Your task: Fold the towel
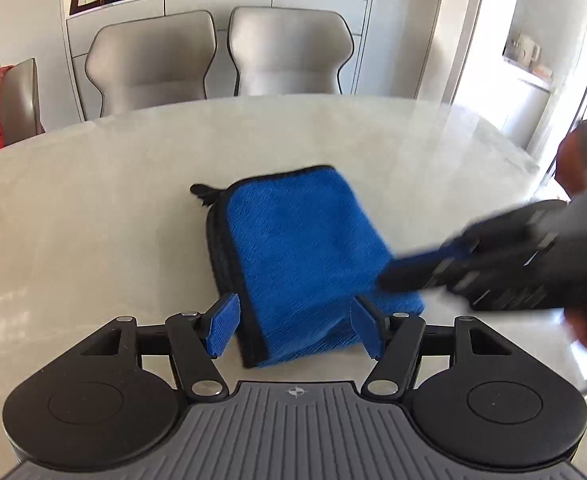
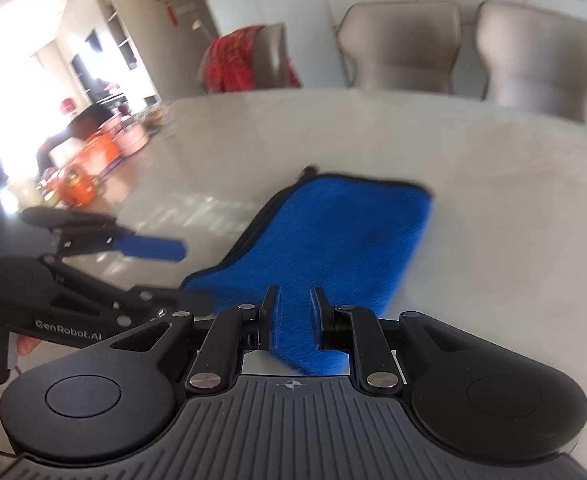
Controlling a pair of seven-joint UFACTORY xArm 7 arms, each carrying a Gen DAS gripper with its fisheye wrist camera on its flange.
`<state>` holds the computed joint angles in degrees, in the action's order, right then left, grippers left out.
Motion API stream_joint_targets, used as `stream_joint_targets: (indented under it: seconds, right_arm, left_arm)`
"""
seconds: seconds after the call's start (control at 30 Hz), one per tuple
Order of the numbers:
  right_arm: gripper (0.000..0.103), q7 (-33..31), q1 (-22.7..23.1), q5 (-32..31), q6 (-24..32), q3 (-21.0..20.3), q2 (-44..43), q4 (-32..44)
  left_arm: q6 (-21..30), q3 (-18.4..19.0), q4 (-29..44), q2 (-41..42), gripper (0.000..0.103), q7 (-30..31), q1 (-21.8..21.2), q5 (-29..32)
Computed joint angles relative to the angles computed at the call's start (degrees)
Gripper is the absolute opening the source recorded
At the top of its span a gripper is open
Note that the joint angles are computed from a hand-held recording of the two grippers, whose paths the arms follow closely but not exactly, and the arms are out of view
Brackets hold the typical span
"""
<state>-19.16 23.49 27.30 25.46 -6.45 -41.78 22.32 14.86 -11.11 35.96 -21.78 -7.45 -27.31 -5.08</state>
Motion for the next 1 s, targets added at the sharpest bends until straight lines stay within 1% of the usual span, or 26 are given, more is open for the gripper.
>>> stream_joint_targets:
  seconds: [0.07,0.1,0.2,0.23,0.27,0.3,0.33,0.37,0.4,0.47,0.53,0.6,0.63,0.67,0.73,0.77,0.8,0.83,0.87,0.93,0.97,1.0]
  right_arm:
    - [0.016,-0.3,0.3,-0.2,-1.1,0.3,2.1,-0.3]
    - [0.016,-1.2,1.6,1.1,-2.4,-0.7,2.3,-0.9]
    - [0.017,-1.0,1.2,1.1,-1.0,-0.9,1.5,-0.7]
    - [0.017,-1.9,1.3,1.0,-0.1,-1.5,1.0,-0.6]
    - [0.017,-3.0,1.7,1.5,0.5,-2.5,0.5,-0.6]
    - [0.017,-3.6,1.3,1.6,1.8,-3.3,-0.3,-0.4]
    - [0.018,-4.3,0.9,1.7,3.0,-3.9,-0.9,-0.1]
    - [0.022,-5.0,0.0,1.3,3.3,-3.8,-1.0,0.3]
    - [0.027,-5.8,-0.9,0.9,3.5,-3.9,-1.0,0.7]
    - [0.029,-7.0,-1.6,1.0,3.1,-3.9,-0.2,1.6]
    - [0.029,-8.1,-1.1,1.9,1.9,-3.9,2.1,2.9]
    - [0.029,-10.1,0.5,4.1,0.2,-4.8,4.5,4.0]
    - [0.029,-11.2,1.2,5.1,0.4,-5.3,5.4,4.5]
    - [0.029,-12.1,1.4,5.2,2.7,-5.7,6.9,5.6]
    - [0.029,-11.8,-1.5,2.4,4.6,-2.6,8.4,5.8]
    - [0.031,-13.9,-1.3,3.0,2.8,-2.1,7.1,4.3]
    - [0.031,-13.8,-1.7,3.1,2.8,-1.6,6.7,3.9]
    - [0.031,-13.3,-2.4,2.6,3.2,-0.9,6.3,3.8]
    - [0.032,-13.1,-2.8,2.2,3.7,-0.4,5.9,3.7]
    - [0.032,-13.5,-3.3,1.2,4.5,-0.1,4.7,3.2]
    - [0.032,-14.5,-3.2,1.1,5.3,-0.8,4.1,3.3]
    - [0.032,-14.7,-3.4,0.9,5.9,-1.0,4.1,3.6]
  left_arm:
    - [0.2,0.1,0.9,1.3,0.066,0.2,-0.5,-0.5]
    - [0.5,-0.3,1.5,2.4,0.066,0.1,-0.4,-0.2]
    - [3.1,-4.6,3.2,4.4,0.065,-5.7,4.4,6.1]
    - [6.2,-6.0,4.5,5.4,0.065,-8.2,6.1,9.2]
    - [7.7,-5.9,5.1,6.0,0.065,-8.9,6.1,10.2]
    - [8.4,-5.2,4.9,6.2,0.068,-8.8,5.7,10.2]
    - [8.0,-4.3,4.3,6.1,0.07,-8.4,5.1,9.6]
    - [7.8,-4.0,4.1,6.2,0.074,-8.7,4.9,9.7]
    - [7.3,-3.6,3.6,6.0,0.075,-8.8,4.8,9.6]
    - [6.9,-2.6,3.3,5.6,0.074,-8.3,4.1,8.3]
    - [6.5,-3.0,3.0,4.9,0.074,-9.3,4.6,9.2]
    - [5.5,-3.9,2.7,3.9,0.073,-11.0,5.5,10.9]
    - [4.4,-4.4,2.5,3.5,0.073,-12.2,5.9,11.7]
    - [3.4,-4.5,2.5,3.5,0.073,-12.9,6.1,11.9]
    - [0.1,-4.6,1.8,2.9,0.073,-14.4,5.7,11.3]
    - [-1.4,-4.6,1.4,2.6,0.073,-14.9,5.5,11.1]
    - [-3.2,-4.7,1.1,2.7,0.073,-15.1,5.0,10.8]
    - [-3.7,-4.2,1.1,3.2,0.073,-14.4,4.1,10.4]
    - [-4.0,-3.9,1.2,3.6,0.073,-13.6,3.4,10.0]
    - [-2.0,-3.9,2.2,5.2,0.072,-12.1,2.7,10.1]
    - [-0.9,-4.0,2.8,6.0,0.072,-11.5,2.6,10.3]
    - [1.2,-4.5,3.6,7.1,0.072,-11.6,3.3,11.4]
